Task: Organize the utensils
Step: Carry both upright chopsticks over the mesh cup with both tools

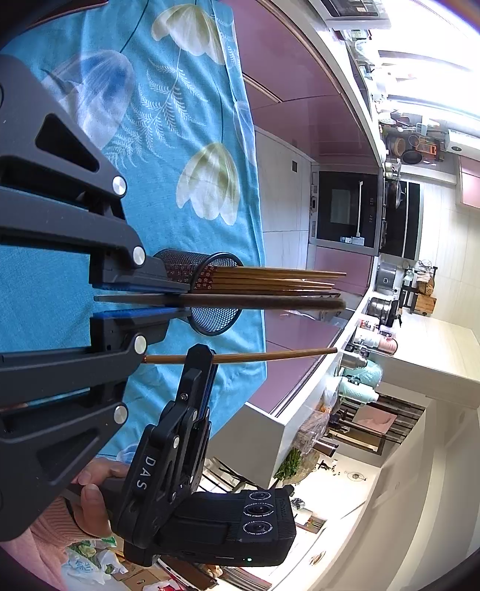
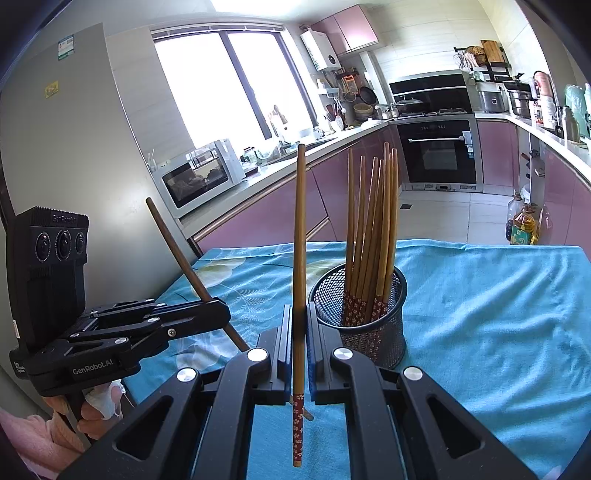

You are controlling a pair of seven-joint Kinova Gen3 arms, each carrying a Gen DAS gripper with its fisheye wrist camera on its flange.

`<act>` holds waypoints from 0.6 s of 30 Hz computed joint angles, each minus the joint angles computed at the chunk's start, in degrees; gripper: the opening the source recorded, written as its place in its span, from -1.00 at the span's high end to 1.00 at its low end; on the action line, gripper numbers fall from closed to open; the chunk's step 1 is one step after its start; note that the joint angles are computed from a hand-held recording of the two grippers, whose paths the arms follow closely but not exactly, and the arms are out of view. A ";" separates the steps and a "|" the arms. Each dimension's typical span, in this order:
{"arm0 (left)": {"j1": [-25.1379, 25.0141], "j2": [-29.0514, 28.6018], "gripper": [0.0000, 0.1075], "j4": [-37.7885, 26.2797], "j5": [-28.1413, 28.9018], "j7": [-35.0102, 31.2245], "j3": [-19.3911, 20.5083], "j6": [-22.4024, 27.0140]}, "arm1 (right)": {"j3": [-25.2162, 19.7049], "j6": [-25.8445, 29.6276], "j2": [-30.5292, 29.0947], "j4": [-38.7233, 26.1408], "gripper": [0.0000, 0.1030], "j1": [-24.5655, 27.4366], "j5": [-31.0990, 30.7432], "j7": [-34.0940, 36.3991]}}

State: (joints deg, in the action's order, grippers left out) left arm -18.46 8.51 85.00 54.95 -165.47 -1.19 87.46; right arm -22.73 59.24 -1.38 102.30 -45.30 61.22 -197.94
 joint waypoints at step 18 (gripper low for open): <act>-0.28 0.23 0.86 -1.84 -0.19 0.39 0.14 1.35 | 0.03 0.28 -0.19 -0.95 0.89 0.42 -0.88 1.07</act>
